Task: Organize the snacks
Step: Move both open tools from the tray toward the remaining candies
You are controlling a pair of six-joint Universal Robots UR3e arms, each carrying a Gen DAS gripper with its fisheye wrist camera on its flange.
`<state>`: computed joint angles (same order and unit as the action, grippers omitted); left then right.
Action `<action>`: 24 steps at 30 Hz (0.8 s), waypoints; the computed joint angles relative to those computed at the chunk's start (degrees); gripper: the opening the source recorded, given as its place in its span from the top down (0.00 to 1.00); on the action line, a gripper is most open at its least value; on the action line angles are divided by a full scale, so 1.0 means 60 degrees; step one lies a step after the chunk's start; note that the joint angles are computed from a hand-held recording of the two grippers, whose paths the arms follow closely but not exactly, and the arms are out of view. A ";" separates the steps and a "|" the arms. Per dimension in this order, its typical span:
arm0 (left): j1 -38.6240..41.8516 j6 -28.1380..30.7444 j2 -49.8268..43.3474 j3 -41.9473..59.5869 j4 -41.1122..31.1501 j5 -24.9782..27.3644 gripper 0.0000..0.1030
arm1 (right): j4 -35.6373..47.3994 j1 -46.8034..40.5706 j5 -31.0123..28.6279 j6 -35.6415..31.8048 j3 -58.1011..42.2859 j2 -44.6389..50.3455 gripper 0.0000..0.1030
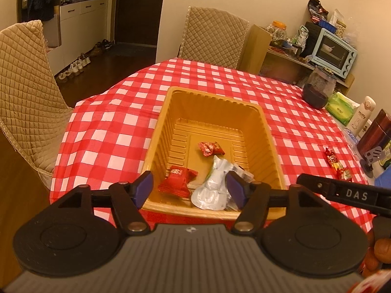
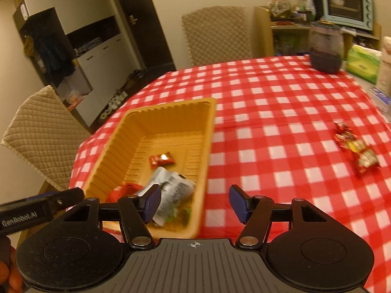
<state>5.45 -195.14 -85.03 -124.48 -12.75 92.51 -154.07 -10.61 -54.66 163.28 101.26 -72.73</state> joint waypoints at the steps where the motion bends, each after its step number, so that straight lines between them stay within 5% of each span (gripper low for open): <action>1: -0.0115 -0.0034 0.0050 0.0004 -0.0034 0.0073 0.35 | -0.0007 -0.0116 0.0004 -0.0073 0.0218 -0.0200 0.40; 24: -0.3143 -0.0861 -0.0842 0.1521 -0.0153 0.1428 0.14 | 0.1516 -0.3286 0.0589 -0.2257 0.2838 -0.3777 0.40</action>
<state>-13.41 -200.30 -90.08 -115.36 -13.66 101.07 -144.97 -30.32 -51.13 149.74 118.29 -95.39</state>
